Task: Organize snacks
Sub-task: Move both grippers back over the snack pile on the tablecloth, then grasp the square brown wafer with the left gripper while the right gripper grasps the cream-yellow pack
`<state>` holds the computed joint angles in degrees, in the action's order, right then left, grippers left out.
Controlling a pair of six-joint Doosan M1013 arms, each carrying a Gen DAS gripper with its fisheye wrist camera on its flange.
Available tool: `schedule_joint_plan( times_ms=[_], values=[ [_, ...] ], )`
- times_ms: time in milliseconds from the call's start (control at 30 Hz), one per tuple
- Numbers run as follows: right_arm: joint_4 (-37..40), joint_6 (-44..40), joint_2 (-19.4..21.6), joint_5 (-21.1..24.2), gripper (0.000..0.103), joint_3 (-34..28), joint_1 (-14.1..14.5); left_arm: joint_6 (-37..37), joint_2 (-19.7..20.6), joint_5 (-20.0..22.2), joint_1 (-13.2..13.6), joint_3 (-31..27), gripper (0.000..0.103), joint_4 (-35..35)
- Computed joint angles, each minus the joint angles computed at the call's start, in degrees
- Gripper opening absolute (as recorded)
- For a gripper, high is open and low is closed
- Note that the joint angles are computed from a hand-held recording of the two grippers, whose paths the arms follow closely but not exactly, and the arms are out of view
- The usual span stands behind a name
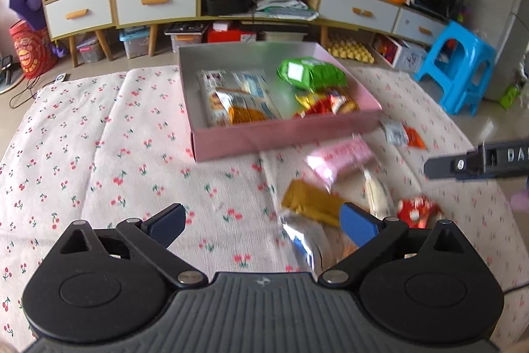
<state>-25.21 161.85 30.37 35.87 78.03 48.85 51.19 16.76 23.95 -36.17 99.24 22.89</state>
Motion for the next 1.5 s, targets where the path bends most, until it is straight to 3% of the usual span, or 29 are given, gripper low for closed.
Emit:
schedule_joint_plan(
  times_ms=[200, 400, 500, 633, 767, 867, 1133, 1233, 1500],
  values=[
    [1.66, -2.57, -0.32, 1.55, 0.079, 1.13, -0.03, 2.65, -0.65, -1.90, -0.93, 2.20, 0.100, 0.00],
    [7.28, -8.01, -0.04, 4.83, 0.079, 0.92, 0.05, 15.07, -0.81, -4.18, -2.00, 3.56, 0.095, -7.99],
    [10.18, -11.01, 0.25, 6.56, 0.079, 0.45, 0.13, 21.53, -0.77, -4.94, -2.40, 3.85, 0.087, -12.32],
    [13.78, -13.23, 0.27, 7.13, 0.079, 0.47, 0.02, 27.75, -0.85, -6.85, -2.62, 4.35, 0.068, -16.63],
    [15.54, -13.63, 0.42, 7.96, 0.079, 0.30, -0.13, 37.01, -0.32, -7.08, -2.10, 4.02, 0.053, -25.62],
    [16.45, -13.75, 0.43, 8.07, 0.079, 0.37, -0.28, 42.12, 0.12, -6.88, -1.95, 3.77, 0.050, -29.72],
    [19.65, -16.32, 0.71, 7.79, 0.079, 0.13, -0.44, 40.84, 1.20, -4.27, -2.67, 2.55, 0.051, -25.08],
    [19.79, -17.02, 1.05, 8.45, 0.079, -0.35, -0.31, 37.40, 1.27, -3.05, -3.10, 2.32, 0.042, -20.56],
    [20.93, -19.25, 1.98, 9.78, 0.079, -1.70, -0.04, 31.84, 0.42, 1.33, -2.87, 2.02, 0.040, -16.36]
  ],
)
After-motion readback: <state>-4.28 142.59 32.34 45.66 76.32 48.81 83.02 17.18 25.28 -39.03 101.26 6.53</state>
